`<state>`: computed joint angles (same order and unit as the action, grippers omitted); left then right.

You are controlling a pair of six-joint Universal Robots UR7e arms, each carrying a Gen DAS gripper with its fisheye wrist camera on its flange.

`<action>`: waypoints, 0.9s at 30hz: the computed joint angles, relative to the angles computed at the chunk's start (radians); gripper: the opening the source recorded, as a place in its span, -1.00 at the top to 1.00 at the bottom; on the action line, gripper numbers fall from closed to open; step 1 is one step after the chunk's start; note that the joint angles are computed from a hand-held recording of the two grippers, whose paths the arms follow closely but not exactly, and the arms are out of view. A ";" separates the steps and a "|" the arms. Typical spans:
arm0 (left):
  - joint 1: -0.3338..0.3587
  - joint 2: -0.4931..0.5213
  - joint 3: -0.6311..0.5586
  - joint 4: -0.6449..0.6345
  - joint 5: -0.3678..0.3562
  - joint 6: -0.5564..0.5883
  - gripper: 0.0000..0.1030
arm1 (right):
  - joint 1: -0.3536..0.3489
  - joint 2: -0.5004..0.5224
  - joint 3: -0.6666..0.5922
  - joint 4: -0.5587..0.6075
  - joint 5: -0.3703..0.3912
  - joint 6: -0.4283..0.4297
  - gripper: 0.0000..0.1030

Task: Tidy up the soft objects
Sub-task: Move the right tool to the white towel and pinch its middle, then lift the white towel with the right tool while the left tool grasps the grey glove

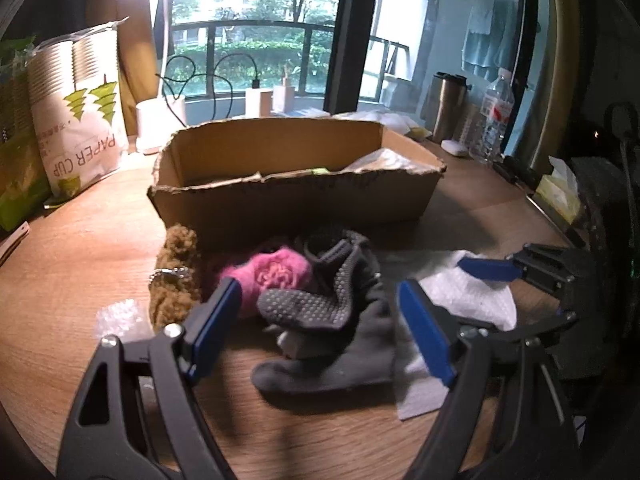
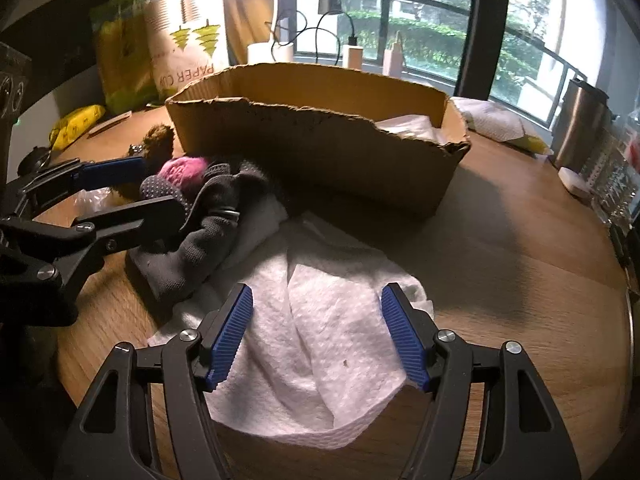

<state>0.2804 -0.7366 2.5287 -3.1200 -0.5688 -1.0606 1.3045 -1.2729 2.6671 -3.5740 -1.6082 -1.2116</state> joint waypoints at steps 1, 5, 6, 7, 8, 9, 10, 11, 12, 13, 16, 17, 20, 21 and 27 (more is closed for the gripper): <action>0.000 0.002 -0.003 0.001 -0.001 0.005 -0.60 | 0.004 0.006 -0.001 -0.003 -0.008 -0.006 -0.09; 0.003 0.004 -0.005 -0.003 -0.006 0.015 -0.60 | 0.003 0.016 0.005 -0.027 -0.006 -0.040 0.32; 0.004 0.004 -0.005 -0.005 -0.007 0.018 -0.60 | -0.002 0.010 0.008 -0.024 0.004 -0.045 0.42; 0.005 0.004 -0.005 -0.007 -0.008 0.020 -0.60 | -0.010 -0.002 0.010 -0.012 0.021 -0.045 0.44; 0.006 0.004 -0.005 -0.008 -0.009 0.022 -0.60 | -0.019 -0.016 0.012 0.002 0.035 -0.047 0.46; 0.008 0.004 -0.007 -0.008 -0.011 0.025 -0.60 | -0.024 -0.022 0.013 0.005 0.045 -0.047 0.53; 0.008 0.004 -0.008 -0.007 -0.011 0.027 -0.60 | -0.028 -0.023 0.013 -0.003 0.052 -0.046 0.57; 0.009 0.004 -0.009 -0.006 -0.011 0.028 -0.60 | -0.032 -0.026 0.013 -0.007 0.058 -0.043 0.59; 0.009 0.005 -0.011 -0.004 -0.011 0.031 -0.60 | -0.038 -0.030 0.011 -0.013 0.063 -0.039 0.60; 0.010 0.006 -0.012 -0.006 -0.011 0.035 -0.60 | -0.040 -0.032 0.008 -0.017 0.065 -0.035 0.62; 0.014 0.011 -0.019 -0.011 -0.012 0.047 -0.60 | -0.064 -0.072 0.003 0.002 0.095 -0.023 0.63; 0.014 0.014 -0.022 -0.015 -0.013 0.054 -0.60 | -0.077 -0.087 0.004 0.012 0.117 -0.024 0.63; 0.011 0.029 -0.032 -0.028 -0.008 0.080 -0.60 | -0.105 -0.131 0.004 0.029 0.166 -0.012 0.63; 0.009 0.033 -0.034 -0.033 -0.007 0.090 -0.60 | -0.111 -0.137 0.002 0.023 0.177 -0.004 0.63; 0.020 0.056 -0.062 -0.040 -0.013 0.144 -0.58 | -0.143 -0.161 -0.012 0.037 0.227 0.018 0.63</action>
<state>0.3006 -0.6805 2.4667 -3.1602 -0.5818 -0.9168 1.1611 -1.4336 2.6553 -3.5369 -1.3809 -1.1939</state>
